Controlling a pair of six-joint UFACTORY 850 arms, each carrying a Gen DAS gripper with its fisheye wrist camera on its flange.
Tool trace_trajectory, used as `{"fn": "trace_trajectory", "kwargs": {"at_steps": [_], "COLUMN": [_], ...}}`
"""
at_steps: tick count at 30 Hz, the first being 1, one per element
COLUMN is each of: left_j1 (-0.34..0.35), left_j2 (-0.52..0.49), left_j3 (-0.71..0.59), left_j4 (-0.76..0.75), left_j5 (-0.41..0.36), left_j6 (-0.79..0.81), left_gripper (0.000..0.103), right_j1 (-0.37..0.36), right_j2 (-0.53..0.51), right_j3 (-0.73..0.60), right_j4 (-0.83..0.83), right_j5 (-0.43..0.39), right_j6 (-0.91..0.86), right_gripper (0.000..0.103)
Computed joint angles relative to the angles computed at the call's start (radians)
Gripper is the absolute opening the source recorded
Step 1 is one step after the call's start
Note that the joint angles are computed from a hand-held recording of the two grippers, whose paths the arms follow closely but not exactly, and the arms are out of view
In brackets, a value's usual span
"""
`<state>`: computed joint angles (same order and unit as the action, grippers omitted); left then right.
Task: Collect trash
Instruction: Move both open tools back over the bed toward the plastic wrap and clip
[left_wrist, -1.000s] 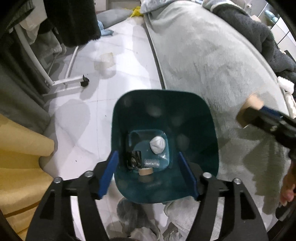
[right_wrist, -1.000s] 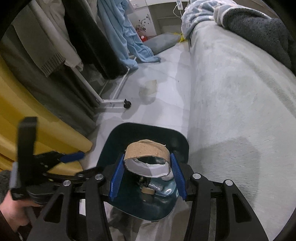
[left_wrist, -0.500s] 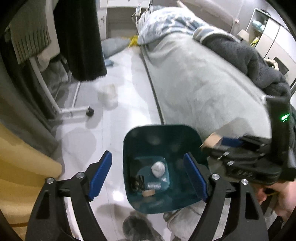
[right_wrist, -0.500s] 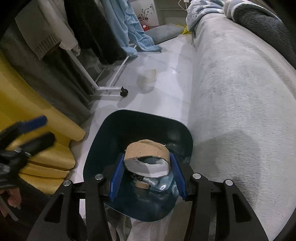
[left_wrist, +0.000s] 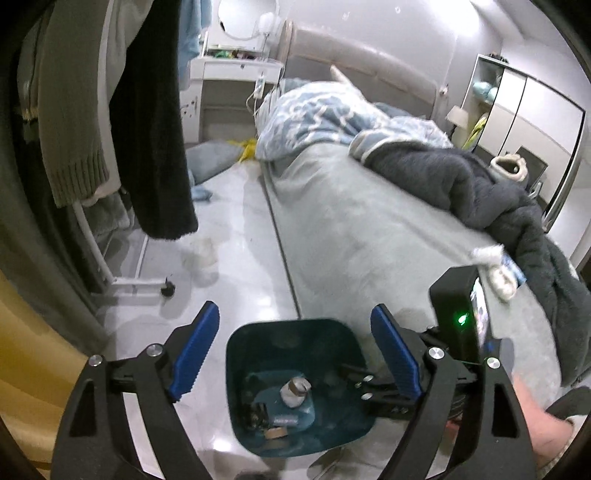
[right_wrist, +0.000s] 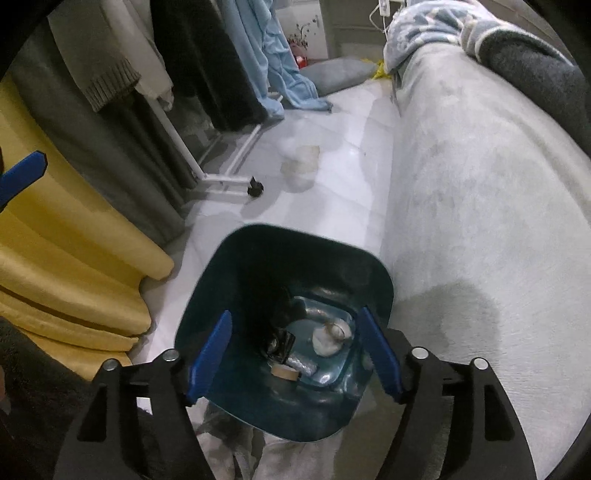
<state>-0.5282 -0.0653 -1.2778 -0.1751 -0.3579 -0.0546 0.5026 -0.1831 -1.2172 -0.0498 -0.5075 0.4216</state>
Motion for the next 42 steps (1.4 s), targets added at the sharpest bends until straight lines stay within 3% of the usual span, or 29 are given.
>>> {"fn": "trace_trajectory", "kwargs": {"at_steps": [7, 15, 18, 23, 28, 42], "left_j1": [-0.041, -0.096, -0.125, -0.156, -0.184, -0.25], "left_j2": [0.028, 0.022, 0.016, 0.001, -0.007, -0.092], "left_j3": [-0.008, -0.039, -0.05, -0.067, -0.083, -0.19], "left_j4": [0.079, 0.094, 0.163, 0.155, 0.148, -0.073], "left_j5": [0.069, 0.111, 0.12, 0.121, 0.119, 0.097], "left_j6": [-0.065, -0.069, -0.114, -0.095, -0.058, 0.212], "left_gripper": [0.093, 0.097, 0.098, 0.098, 0.098, 0.098], "right_j1": [-0.012, -0.038, -0.043, -0.06, -0.08, -0.172], "right_j2": [0.084, 0.214, 0.259, 0.333, 0.403, 0.554], "right_j3": [0.026, 0.118, 0.141, 0.176, 0.217, 0.312], "right_j4": [-0.069, -0.242, -0.307, -0.395, -0.475, -0.526], "right_j5": [0.048, 0.09, 0.083, 0.073, 0.053, -0.001], "right_j6": [0.07, 0.215, 0.265, 0.34, 0.4, 0.407], "right_gripper": [0.087, 0.092, 0.093, 0.096, 0.098, 0.099]}}
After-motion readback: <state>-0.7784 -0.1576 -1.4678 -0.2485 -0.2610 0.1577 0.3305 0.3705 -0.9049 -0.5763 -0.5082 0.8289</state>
